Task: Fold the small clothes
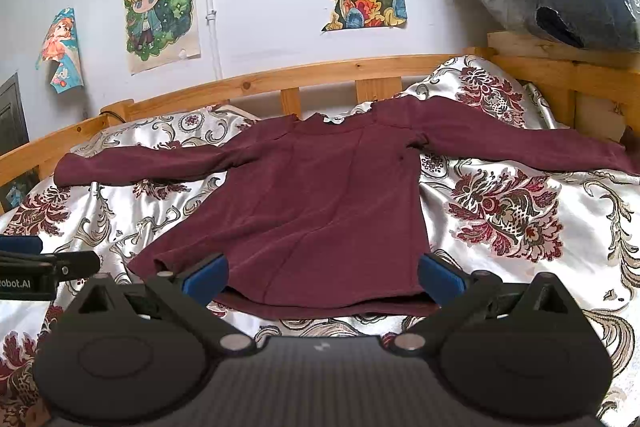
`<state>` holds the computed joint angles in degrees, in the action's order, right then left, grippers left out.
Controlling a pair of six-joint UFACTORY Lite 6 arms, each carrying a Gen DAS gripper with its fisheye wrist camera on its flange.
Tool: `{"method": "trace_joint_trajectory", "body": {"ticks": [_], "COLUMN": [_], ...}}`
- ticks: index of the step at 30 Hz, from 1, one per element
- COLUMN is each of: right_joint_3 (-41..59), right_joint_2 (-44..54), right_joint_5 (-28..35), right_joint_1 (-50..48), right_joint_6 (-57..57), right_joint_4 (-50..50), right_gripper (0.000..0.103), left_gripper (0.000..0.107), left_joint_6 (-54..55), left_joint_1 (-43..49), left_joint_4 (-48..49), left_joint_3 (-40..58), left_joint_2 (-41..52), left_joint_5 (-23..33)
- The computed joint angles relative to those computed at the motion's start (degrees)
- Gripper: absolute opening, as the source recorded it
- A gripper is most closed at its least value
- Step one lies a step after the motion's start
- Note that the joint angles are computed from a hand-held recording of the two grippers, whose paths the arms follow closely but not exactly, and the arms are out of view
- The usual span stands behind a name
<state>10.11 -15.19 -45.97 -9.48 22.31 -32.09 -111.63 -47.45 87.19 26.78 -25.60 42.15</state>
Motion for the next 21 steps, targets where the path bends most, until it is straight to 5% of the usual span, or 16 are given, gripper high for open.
{"method": "trace_joint_trajectory", "body": {"ticks": [16,21], "right_joint_3": [0.0,5.0], "right_joint_2": [0.0,2.6], "right_joint_5": [0.0,3.0], "right_joint_1": [0.1,-3.5], "right_joint_6": [0.4,11.9], "right_joint_4": [-0.3,-9.0], "right_gripper": [0.103,0.103], "left_gripper": [0.102,0.102], "left_joint_6": [-0.1,5.8], "left_joint_1": [1.0,11.2], "left_joint_4": [0.3,-1.1], "left_joint_3": [-0.2,3.6], "left_joint_2": [0.1,3.8], "left_joint_5": [-1.3,-14.1]}}
